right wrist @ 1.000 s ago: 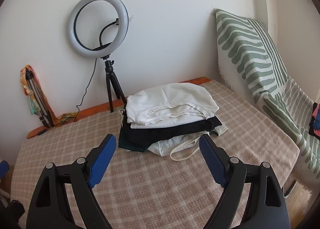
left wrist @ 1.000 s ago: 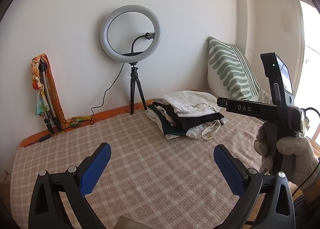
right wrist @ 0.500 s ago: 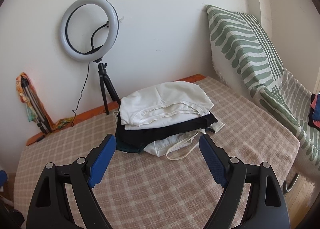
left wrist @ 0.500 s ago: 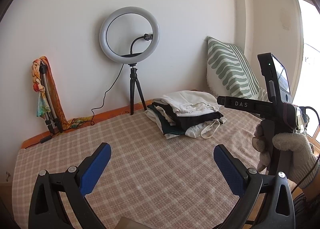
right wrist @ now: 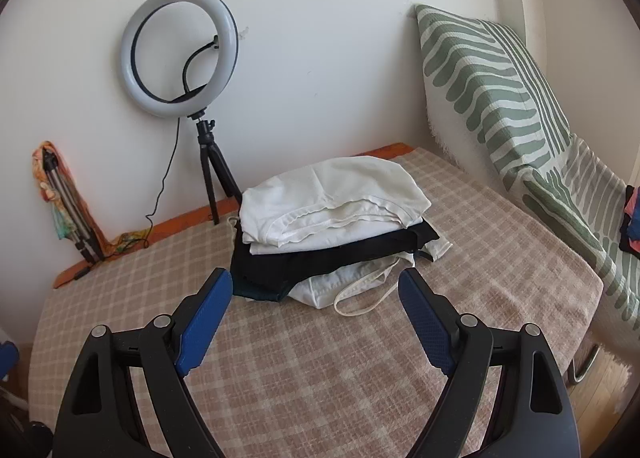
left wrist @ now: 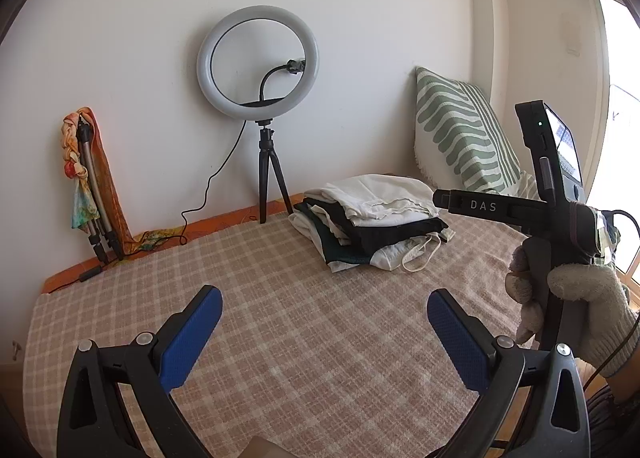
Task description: Fold small clothes
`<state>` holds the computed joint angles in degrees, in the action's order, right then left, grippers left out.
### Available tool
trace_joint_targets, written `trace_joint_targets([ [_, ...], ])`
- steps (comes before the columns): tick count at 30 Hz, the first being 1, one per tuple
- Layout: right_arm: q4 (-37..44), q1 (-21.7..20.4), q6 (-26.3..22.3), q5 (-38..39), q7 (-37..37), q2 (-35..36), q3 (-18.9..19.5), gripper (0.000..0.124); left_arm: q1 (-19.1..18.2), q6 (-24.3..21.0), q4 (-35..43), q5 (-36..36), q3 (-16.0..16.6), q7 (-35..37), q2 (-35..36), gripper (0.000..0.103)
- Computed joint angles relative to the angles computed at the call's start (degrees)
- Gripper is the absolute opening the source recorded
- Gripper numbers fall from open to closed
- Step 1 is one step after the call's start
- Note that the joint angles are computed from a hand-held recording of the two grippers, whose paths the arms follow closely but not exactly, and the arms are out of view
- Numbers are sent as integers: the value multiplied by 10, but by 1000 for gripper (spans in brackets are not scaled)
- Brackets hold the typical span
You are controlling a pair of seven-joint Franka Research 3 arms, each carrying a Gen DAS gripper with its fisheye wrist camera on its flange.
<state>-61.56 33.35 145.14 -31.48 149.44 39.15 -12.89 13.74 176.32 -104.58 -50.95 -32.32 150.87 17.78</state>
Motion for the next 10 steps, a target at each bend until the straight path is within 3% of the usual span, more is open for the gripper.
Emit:
trace_joint_targets([
  [7, -1, -2, -1, 5, -3, 1, 1, 85, 17, 17, 1, 8, -24, 1, 9, 103],
  [10, -7, -2, 0, 4, -1, -2, 1, 85, 12, 16, 3, 33, -20, -22, 14, 103],
])
